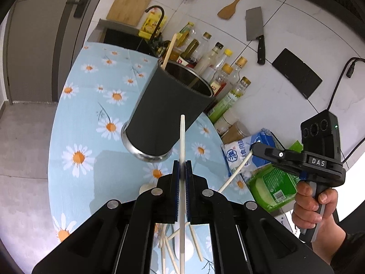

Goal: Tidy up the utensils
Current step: 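Lift both chopsticks and carry them over the black holder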

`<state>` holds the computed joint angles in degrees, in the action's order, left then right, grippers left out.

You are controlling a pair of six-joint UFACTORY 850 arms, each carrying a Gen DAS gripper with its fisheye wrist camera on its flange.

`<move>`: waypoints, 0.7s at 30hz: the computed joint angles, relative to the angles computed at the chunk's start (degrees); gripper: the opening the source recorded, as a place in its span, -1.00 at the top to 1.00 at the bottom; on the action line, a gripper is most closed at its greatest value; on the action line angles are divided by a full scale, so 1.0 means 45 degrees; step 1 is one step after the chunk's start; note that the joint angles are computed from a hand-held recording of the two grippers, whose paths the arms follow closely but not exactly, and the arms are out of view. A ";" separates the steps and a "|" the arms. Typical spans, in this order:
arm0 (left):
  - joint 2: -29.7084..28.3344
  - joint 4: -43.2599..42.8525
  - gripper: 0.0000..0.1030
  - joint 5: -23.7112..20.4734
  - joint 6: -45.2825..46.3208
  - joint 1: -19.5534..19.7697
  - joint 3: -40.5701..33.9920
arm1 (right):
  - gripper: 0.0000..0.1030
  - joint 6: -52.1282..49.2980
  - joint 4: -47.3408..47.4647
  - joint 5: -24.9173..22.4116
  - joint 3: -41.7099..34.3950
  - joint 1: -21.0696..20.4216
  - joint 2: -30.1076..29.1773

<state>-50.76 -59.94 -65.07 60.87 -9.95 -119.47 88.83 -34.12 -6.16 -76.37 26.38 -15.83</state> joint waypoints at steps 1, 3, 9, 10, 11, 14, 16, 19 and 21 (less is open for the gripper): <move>0.0055 -0.0054 0.93 0.0085 -0.0023 -0.0018 0.0038 | 0.89 -0.0167 -0.0053 -0.0092 -0.0057 0.0001 0.0039; 0.0134 -0.0208 0.94 0.0139 -0.0077 -0.0045 0.0049 | 0.89 -0.1358 0.0684 -0.0281 -0.0209 -0.0018 0.0118; 0.0652 -0.0975 0.93 0.0731 0.0469 -0.0200 0.0289 | 0.89 -0.3670 0.1894 -0.0620 -0.0606 -0.0169 0.0288; 0.0735 -0.1110 0.94 0.0839 0.0595 -0.0217 0.0356 | 0.89 -0.3881 0.1894 -0.0710 -0.0693 -0.0185 0.0315; 0.0858 -0.1356 0.93 0.1039 0.0829 -0.0246 0.0431 | 0.89 -0.3806 0.1611 -0.0757 -0.0741 -0.0200 0.0372; 0.0935 -0.1896 0.94 0.1103 0.1083 -0.0280 0.0358 | 0.89 -0.3355 0.0538 -0.0856 -0.0879 -0.0293 0.0609; 0.1017 -0.2353 0.94 0.1210 0.1381 -0.0329 0.0351 | 0.89 -0.3074 -0.0012 -0.0880 -0.0946 -0.0361 0.0728; 0.1206 -0.3065 0.94 0.1606 0.2067 -0.0438 0.0497 | 0.89 -0.2063 -0.1509 -0.1165 -0.1092 -0.0404 0.0901; 0.1263 -0.3342 0.94 0.1966 0.2335 -0.0539 0.0499 | 0.89 -0.1251 -0.2809 -0.1482 -0.1344 -0.0425 0.0967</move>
